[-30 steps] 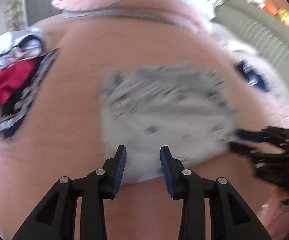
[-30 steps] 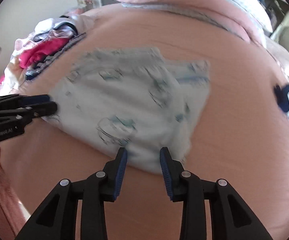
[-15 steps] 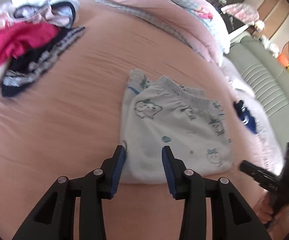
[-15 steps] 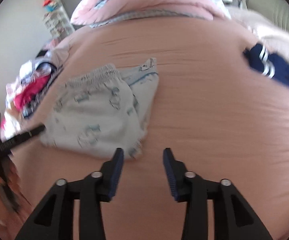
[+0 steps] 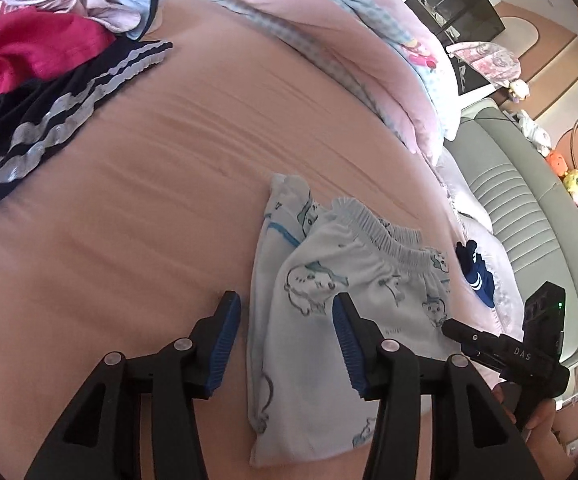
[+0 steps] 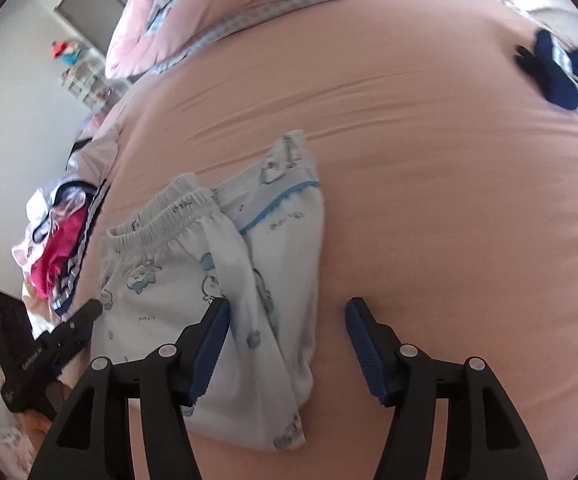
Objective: Fold clothes
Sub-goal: 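Grasp the folded shorts with both grippers and lift them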
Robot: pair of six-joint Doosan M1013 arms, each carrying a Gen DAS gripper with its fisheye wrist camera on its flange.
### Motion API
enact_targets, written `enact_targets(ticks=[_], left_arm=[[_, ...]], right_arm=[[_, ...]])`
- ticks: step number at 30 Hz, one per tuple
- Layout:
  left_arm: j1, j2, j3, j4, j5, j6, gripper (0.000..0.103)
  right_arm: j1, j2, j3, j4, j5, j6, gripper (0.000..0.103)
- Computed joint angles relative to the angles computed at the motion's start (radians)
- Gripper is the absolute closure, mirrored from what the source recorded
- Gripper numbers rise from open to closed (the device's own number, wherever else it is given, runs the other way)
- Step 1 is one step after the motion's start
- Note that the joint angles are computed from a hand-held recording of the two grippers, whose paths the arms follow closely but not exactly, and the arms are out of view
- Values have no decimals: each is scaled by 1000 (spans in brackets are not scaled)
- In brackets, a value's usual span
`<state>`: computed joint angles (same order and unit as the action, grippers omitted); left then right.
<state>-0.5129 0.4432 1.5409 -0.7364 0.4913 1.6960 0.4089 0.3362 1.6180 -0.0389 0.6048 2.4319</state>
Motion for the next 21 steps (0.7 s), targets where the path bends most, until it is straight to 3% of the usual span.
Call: enact_targets(ticks=[2,3,4,7,11,13,14,15,16,18,21], left_arm=[[-5,5,-8,11,0,0,50],[-7,7,-10,3,4,14,50],[-4,12,-15,-50,28,72,50],[0,17,-23,-132,71,174,50],[-9,29,-41,-42,46,91,50],[-21,37,-58,38,38,20,51],[-30,40,-73,114,50,-31,70],[-35,44,-86,150,74,-54,91],[-32,48,-95,133,105,-52,96],[-25,35,-75,49,96,-22,96],[-36,-6,-46,55,58,-1,96]], right_arm=[[-1,17,-25,63,15,-107,47],[-5,24,-31,132,8,-182,56],[-5,31,-39,179,7,-229,58],[-3,41,-47,165,8,-230,61],[-19,42,-22,225,-71,-226,61],[-13,55,-38,178,-70,-189,62],[-7,60,-53,157,-47,-190,67],[-2,66,-68,138,-24,-192,81],[4,72,-82,121,-2,-196,89],[15,60,-79,101,-2,-193,90],[40,36,-73,36,-16,-150,91]])
